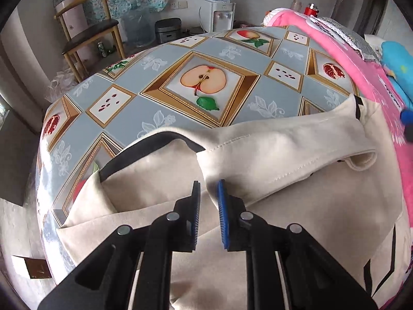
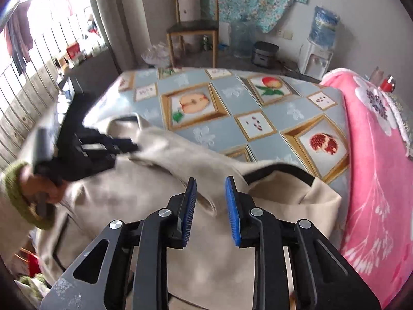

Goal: Fold large clothes

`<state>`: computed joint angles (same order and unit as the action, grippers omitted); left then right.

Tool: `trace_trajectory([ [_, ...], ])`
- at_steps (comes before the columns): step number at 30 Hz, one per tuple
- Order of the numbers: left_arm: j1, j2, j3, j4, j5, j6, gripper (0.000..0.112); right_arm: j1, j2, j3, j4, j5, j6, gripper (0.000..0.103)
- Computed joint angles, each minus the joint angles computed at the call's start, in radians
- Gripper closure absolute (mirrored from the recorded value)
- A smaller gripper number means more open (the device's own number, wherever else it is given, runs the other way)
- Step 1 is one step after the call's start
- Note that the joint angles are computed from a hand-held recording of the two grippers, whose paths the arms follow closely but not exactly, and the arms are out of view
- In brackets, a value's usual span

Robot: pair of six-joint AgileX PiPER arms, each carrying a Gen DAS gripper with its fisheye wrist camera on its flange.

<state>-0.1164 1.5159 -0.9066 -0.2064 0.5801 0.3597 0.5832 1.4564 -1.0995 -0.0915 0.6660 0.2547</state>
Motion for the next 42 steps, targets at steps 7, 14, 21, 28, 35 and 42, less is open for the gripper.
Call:
trace_trajectory([
  [7,0.095,-0.003,-0.012,-0.202,0.047,0.196,0.099,-0.014,0.302,-0.252,0.277,0.009,-0.106,0.08],
  [14,0.327,0.048,-0.088,-0.488,0.313,0.432,0.087,0.065,0.421,-0.202,0.172,-0.044,-0.02,0.08],
  [21,0.339,0.248,-0.215,-0.571,0.541,0.36,0.067,0.058,0.393,-0.215,0.192,0.024,-0.003,0.08],
  [28,0.265,0.198,-0.179,-0.529,0.43,0.315,0.067,-0.163,0.154,-0.006,0.397,-0.033,-0.081,0.046],
  [35,0.186,0.13,-0.144,-0.416,0.3,0.286,0.082,-0.399,0.261,0.01,0.795,0.149,-0.37,0.046],
  [42,0.117,0.086,-0.11,-0.293,0.189,0.257,0.098,-0.377,0.287,0.006,0.848,0.184,-0.441,0.069],
])
